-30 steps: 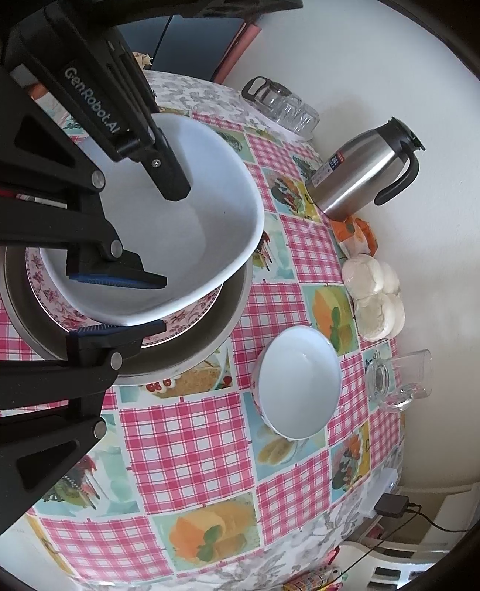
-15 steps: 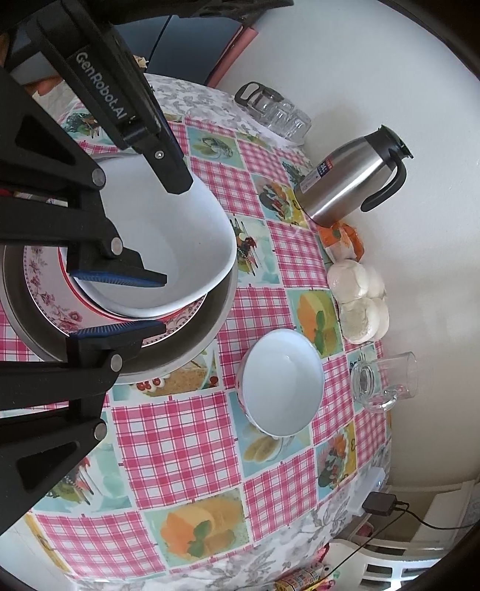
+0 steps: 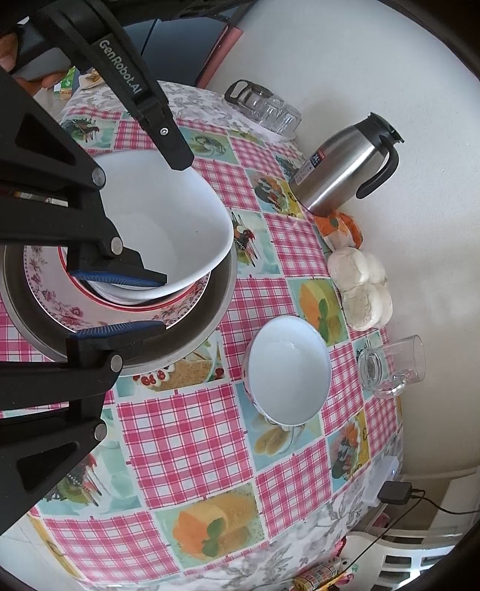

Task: Organize plates and bowls
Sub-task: 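Lower the white square bowl into the red-rimmed bowl with both tools, then open both tools and withdraw them from the white square bowl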

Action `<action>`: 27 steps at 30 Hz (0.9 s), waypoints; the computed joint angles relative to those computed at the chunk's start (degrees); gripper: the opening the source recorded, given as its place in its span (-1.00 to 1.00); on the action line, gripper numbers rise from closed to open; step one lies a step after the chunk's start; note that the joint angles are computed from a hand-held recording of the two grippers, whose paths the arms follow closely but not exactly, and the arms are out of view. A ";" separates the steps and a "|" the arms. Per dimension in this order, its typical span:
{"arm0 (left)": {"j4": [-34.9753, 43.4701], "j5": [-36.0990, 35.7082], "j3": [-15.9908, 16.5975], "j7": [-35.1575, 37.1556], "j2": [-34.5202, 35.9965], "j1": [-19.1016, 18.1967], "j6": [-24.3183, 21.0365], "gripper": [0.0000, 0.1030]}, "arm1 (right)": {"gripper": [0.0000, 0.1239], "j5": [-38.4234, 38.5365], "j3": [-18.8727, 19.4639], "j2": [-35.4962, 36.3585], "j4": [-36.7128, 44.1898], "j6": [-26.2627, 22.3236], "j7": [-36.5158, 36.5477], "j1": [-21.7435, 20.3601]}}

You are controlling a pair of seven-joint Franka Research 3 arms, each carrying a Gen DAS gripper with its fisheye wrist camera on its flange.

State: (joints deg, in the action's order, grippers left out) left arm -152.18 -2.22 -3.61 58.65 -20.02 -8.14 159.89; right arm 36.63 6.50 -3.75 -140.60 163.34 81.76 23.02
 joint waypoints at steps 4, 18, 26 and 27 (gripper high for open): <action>-0.17 -1.76 0.78 1.67 0.06 -1.17 0.99 -0.58 | -0.65 0.52 -0.21 0.90 0.62 -1.37 -0.06 -0.21; 0.37 -5.94 1.32 4.10 1.95 -1.78 0.09 -0.57 | -0.63 1.30 0.03 1.04 0.73 -1.54 -0.89 -0.46; 0.93 -6.49 0.65 4.33 2.30 -1.01 -1.34 -0.58 | -0.63 0.82 0.08 1.02 0.59 -1.22 -0.68 -0.44; 0.91 -6.53 0.63 4.22 2.10 -0.96 -1.41 -0.58 | -0.63 0.92 0.08 0.90 0.51 -1.01 -0.82 -0.41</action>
State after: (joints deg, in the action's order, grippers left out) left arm -151.27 -8.75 -2.98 62.87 -17.92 -9.09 158.48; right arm 37.55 6.58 -2.85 -140.10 162.33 80.94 22.61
